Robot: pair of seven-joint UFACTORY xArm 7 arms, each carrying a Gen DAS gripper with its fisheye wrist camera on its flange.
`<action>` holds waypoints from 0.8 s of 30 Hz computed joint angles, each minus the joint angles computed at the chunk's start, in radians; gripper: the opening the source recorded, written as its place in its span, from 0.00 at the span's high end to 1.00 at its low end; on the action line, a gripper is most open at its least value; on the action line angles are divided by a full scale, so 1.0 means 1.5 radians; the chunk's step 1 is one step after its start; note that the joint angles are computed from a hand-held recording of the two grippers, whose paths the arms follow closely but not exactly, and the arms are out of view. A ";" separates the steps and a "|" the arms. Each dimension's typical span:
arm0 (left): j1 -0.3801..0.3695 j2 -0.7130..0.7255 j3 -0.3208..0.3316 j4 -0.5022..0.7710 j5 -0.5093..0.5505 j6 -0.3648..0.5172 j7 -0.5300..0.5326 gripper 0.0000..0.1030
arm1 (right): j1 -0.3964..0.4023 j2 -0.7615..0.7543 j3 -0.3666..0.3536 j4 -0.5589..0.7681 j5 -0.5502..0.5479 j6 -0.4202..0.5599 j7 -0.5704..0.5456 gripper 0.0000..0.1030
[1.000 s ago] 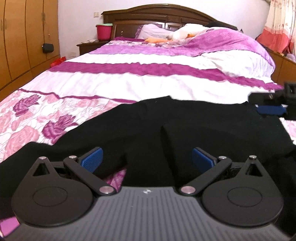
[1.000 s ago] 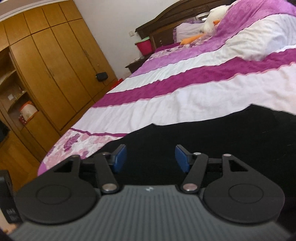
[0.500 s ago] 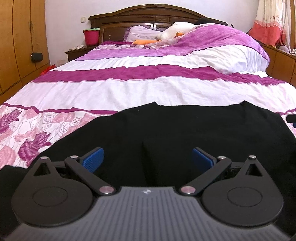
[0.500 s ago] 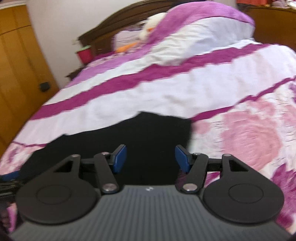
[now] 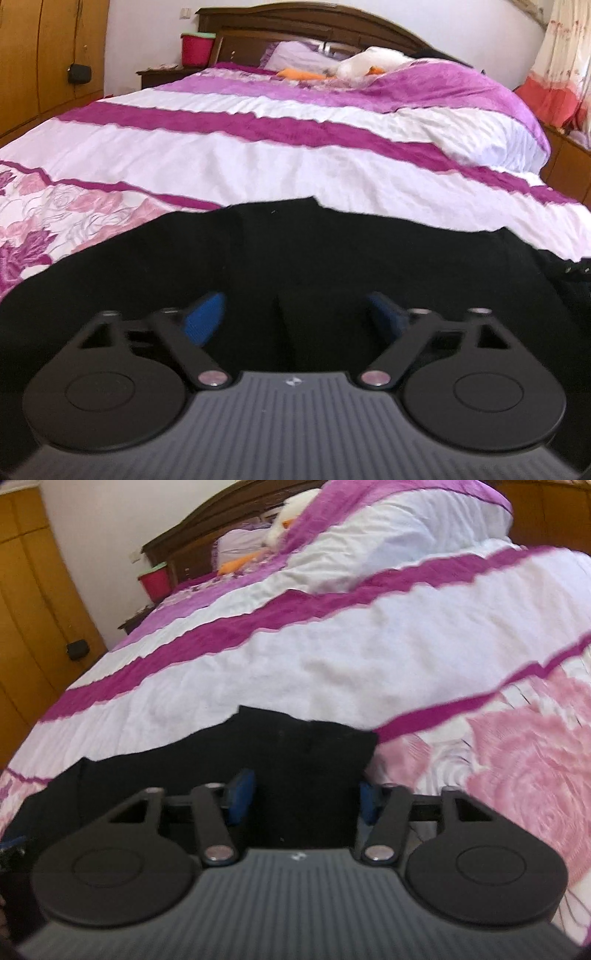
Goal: Fold small clothes
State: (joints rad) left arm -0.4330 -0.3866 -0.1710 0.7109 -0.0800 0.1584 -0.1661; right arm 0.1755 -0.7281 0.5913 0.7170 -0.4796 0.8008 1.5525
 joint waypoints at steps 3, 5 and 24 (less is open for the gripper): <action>-0.141 0.008 0.116 0.011 -0.126 -0.002 0.115 0.86 | -0.020 -0.026 0.029 0.007 -0.044 0.013 0.001 0.89; -0.144 0.014 0.111 0.009 -0.149 -0.042 0.142 0.87 | -0.035 -0.044 0.047 0.013 -0.061 0.051 -0.006 0.92; -0.046 -0.030 0.038 -0.002 -0.064 -0.021 0.148 0.41 | 0.069 -0.031 -0.010 0.075 0.055 0.181 -0.124 0.87</action>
State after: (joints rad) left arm -0.5024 -0.4322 -0.1140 0.7079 -0.1755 0.1270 0.0556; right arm 0.2794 -0.7744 0.5765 0.8297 -0.3976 1.0718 1.3658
